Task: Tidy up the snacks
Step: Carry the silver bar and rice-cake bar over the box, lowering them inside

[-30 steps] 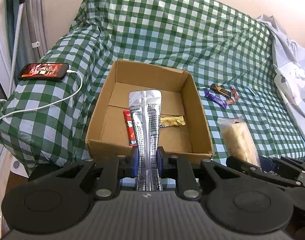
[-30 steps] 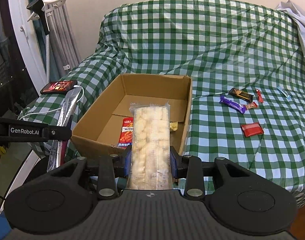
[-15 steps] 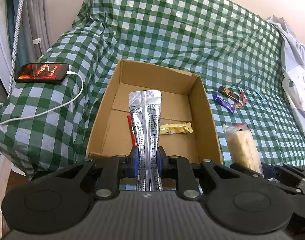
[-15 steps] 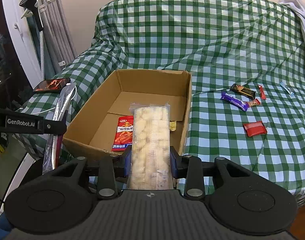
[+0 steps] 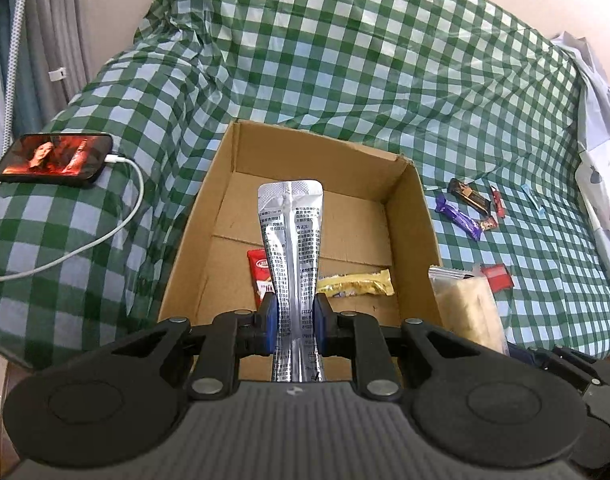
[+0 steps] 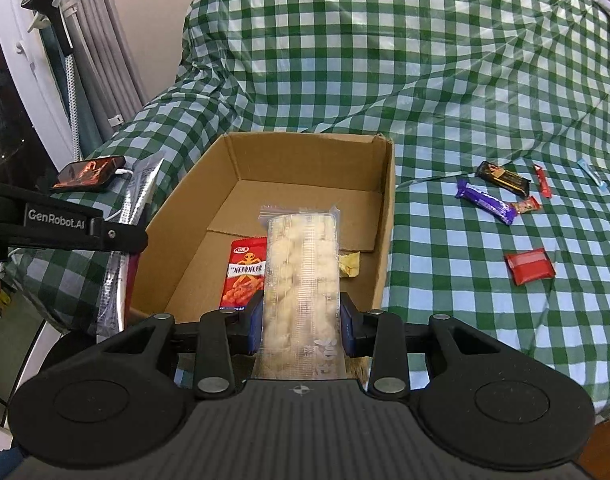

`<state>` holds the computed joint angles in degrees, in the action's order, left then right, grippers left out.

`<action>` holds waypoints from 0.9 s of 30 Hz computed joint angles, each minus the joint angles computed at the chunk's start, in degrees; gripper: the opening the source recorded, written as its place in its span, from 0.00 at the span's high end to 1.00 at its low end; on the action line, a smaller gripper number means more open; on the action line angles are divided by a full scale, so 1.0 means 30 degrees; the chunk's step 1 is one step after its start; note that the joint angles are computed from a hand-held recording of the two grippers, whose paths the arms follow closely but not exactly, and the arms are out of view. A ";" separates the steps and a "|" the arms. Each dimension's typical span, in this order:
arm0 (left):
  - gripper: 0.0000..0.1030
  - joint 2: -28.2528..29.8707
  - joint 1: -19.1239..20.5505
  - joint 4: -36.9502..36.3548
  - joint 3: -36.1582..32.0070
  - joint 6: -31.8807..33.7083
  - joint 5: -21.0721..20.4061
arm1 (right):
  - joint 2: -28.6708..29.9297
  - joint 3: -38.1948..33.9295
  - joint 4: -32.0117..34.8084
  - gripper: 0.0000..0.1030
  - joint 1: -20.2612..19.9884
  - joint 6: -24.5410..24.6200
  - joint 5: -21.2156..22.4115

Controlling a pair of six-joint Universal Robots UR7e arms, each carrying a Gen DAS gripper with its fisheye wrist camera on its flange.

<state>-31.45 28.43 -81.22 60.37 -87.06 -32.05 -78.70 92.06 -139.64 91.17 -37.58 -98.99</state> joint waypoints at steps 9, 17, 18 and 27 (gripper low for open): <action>0.80 0.0422 0.1354 -0.1322 -0.0566 0.1877 0.0035 | 0.2096 -0.1835 0.0390 0.63 0.0179 0.0366 -0.0265; 0.80 0.0870 0.2537 -0.2140 -0.0898 0.3146 -0.0269 | 0.3732 -0.3161 0.0618 0.63 0.0126 0.0635 -0.0624; 0.80 0.0900 0.2643 -0.2227 -0.0906 0.3267 -0.0297 | 0.3920 -0.3301 0.0626 0.63 0.0123 0.0668 -0.0690; 0.80 0.1358 0.3445 -0.2509 -0.1364 0.4076 -0.0097 | 0.5451 -0.4715 0.1075 0.63 0.0000 0.0843 -0.1053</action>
<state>-27.38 38.76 -88.74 56.28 -74.83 -32.34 -62.34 77.92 -136.42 91.17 -35.05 -102.15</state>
